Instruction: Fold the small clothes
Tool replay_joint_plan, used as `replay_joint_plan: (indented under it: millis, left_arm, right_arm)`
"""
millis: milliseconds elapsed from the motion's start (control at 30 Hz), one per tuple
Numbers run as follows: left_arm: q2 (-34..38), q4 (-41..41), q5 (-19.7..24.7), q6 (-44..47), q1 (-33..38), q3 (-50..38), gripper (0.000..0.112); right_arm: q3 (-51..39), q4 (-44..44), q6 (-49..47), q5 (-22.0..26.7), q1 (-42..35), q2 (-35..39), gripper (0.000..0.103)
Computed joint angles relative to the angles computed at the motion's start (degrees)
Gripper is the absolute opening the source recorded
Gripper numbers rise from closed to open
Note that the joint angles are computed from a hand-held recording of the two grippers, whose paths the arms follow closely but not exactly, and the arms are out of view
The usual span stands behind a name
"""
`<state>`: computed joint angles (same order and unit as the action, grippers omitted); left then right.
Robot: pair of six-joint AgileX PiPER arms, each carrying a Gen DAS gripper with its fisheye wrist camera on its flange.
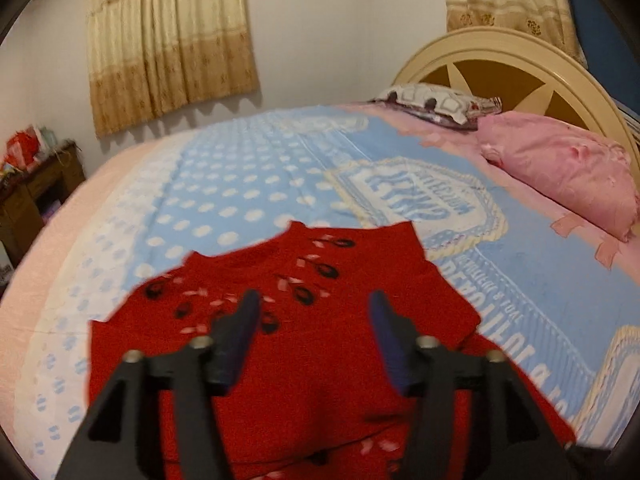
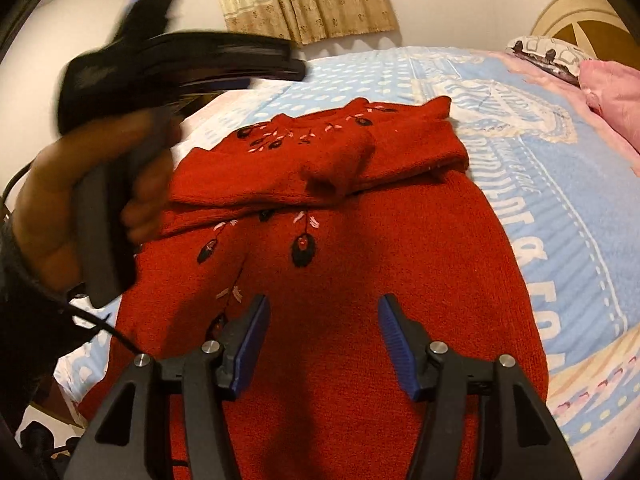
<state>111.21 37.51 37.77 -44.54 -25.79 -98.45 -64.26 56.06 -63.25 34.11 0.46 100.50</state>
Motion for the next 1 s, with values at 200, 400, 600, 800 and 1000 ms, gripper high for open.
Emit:
replay_joint_plan:
  millis: [200,400,600,800,1000]
  left_arm:
    - [-11.6,14.1,-1.3,-12.9,3.3,19.5,0.076]
    - [-19.8,22.7,-1.4,-23.5,10.2,37.7,0.079]
    - [-20.3,11.6,-10.8,-19.9,19.4,42.0,0.079]
    - [-19.0,15.5,-11.4,-23.1,16.7,41.1,0.085]
    - [-14.5,15.8,-12.1,-25.3,20.6,40.1,0.094]
  right_arm:
    - [0.5,-0.1,-0.4,-0.8,0.6,-0.5,0.059]
    - [-5.6,-5.7,5.9,6.5,-1.1,-1.1,0.059]
    - [-22.6,-15.5,19.7,11.4,-0.7,3.6,0.058]
    - [-40.4,-25.6,31.4,16.8,3.9,12.7,0.058]
    - [-52.7,-40.6,41.9,18.2,11.6,23.1,0.058]
